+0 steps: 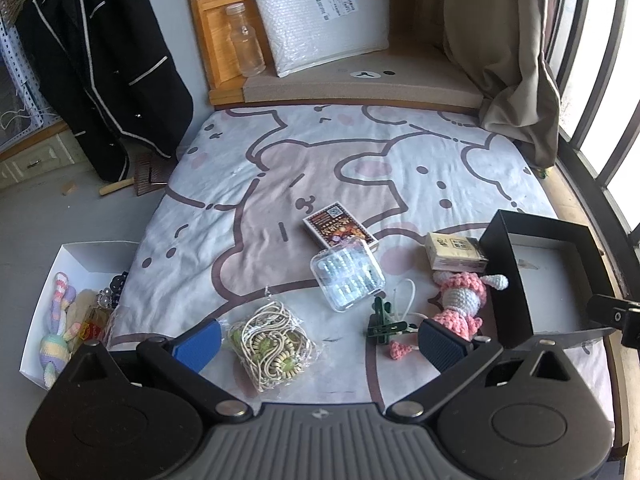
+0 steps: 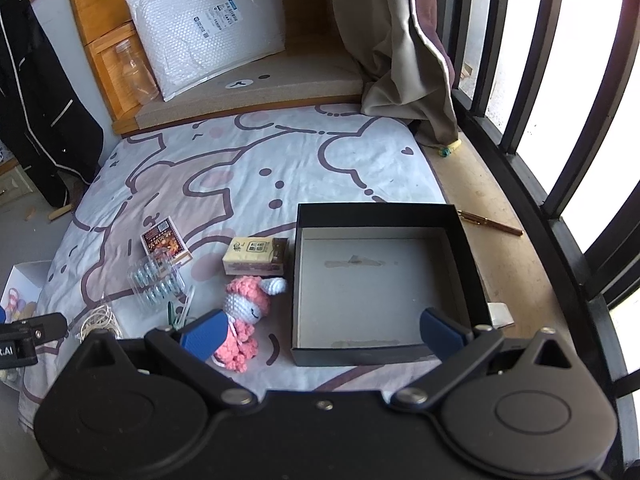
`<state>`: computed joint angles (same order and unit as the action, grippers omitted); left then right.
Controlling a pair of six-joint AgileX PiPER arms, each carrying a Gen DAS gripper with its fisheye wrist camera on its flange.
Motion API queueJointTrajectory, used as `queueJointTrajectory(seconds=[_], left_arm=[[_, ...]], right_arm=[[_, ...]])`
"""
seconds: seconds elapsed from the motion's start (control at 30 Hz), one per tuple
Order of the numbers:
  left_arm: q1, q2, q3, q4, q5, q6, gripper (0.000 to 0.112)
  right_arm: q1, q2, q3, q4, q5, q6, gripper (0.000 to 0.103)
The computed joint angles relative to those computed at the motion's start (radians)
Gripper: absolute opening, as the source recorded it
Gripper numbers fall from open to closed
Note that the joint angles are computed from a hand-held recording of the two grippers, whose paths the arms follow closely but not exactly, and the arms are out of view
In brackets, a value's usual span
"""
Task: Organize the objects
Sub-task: 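Lower left tool onto the bag of cords while right tool grasps the pink bunny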
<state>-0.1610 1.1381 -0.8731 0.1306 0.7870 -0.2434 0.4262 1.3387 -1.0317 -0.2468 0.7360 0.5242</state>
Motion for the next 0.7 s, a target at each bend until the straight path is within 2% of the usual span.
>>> queueJointTrajectory(seconds=[0.23,0.43,0.7], left_arm=[[0.099,0.003,0.007,-0.069,-0.01,0.105,0.103],[0.208,0.005,0.019,-0.166,-0.023,0.263,0.103],[0.323,0.035,0.022,-0.217,-0.034,0.343,0.103]], right_arm=[[0.032,0.036,-0.033,0.004,-0.002,-0.002,0.103],[0.087,0.074,-0.073,-0.014,0.004,0.013,0.103],[0.155,0.121,-0.122,-0.046,0.012,0.04,0.103]])
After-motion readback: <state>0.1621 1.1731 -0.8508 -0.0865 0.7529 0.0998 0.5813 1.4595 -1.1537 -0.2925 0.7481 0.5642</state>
